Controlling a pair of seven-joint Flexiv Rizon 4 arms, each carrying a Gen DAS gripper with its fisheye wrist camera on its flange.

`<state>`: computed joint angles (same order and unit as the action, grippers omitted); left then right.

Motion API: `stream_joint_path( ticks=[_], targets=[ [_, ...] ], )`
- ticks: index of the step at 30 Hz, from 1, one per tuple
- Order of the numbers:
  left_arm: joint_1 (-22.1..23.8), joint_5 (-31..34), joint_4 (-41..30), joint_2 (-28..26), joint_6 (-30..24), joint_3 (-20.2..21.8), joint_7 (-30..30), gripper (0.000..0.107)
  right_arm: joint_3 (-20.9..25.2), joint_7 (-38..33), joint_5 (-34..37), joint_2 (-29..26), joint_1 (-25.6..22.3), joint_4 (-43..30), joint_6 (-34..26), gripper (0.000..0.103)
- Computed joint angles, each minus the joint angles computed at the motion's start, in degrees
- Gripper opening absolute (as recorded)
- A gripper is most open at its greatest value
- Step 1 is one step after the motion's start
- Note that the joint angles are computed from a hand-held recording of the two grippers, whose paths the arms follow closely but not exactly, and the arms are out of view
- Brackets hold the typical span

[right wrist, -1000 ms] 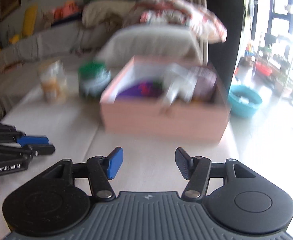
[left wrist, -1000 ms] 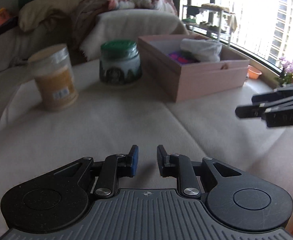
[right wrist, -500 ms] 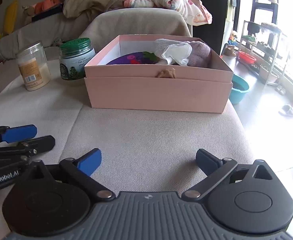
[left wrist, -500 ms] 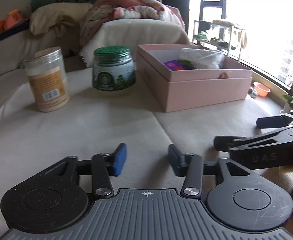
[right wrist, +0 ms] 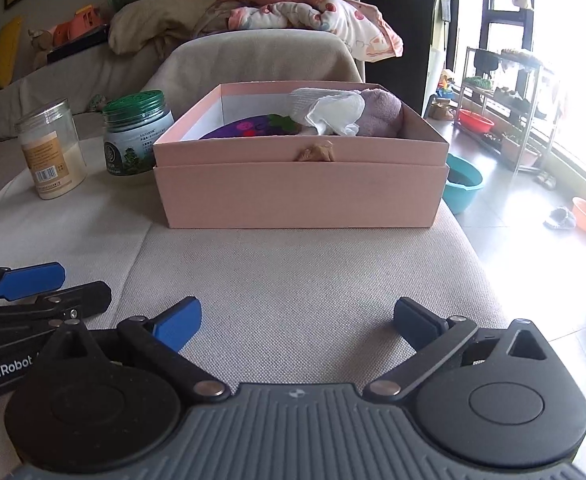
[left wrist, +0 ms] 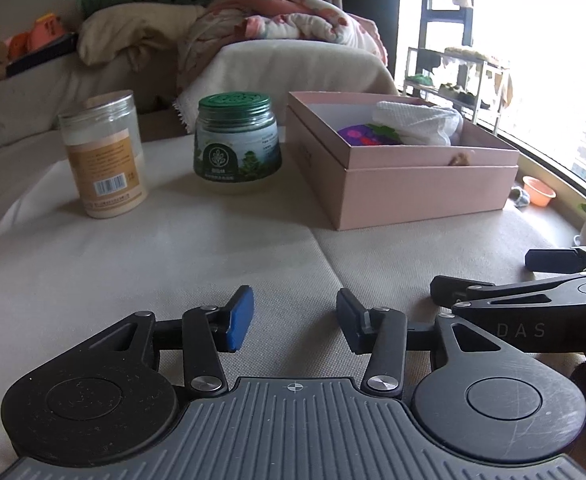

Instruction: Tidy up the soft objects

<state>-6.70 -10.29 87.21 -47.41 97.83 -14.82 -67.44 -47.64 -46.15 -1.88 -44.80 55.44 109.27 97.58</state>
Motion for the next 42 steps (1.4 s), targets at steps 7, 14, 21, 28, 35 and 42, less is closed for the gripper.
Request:
stream_joint_path(
  ticks=[7,14,21,28,35,42],
  targets=[
    [0.15,0.12,0.02,0.00,-0.01,-0.14,-0.06,0.050,0.01,-0.02,0.07,-0.01,0.00,-0.01,0.02,0.102],
    [0.22,0.19,-0.03,-0.02,-0.06,-0.19,-0.03,0.050,0.00,-0.02,0.08,-0.02,0.01,-0.02,0.02,0.102],
    [0.32,0.19,0.04,-0.01,-0.03,-0.34,-0.05,0.050,-0.01,-0.01,0.09,-0.03,0.02,-0.02,0.01,0.102],
    [0.39,0.21,0.15,0.03,0.05,-0.47,-0.09,0.050,-0.01,-0.02,0.11,-0.04,0.02,-0.02,0.03,0.102],
    [-0.50,-0.17,0.09,0.16,0.25,0.79,-0.81,0.047,-0.01,-0.04,0.13,-0.05,0.02,-0.01,0.05,0.102],
    [-0.39,0.03,0.10,0.19,0.22,0.72,-0.90,0.047,-0.01,-0.04,0.16,-0.06,0.03,-0.01,0.05,0.102]
  ],
)
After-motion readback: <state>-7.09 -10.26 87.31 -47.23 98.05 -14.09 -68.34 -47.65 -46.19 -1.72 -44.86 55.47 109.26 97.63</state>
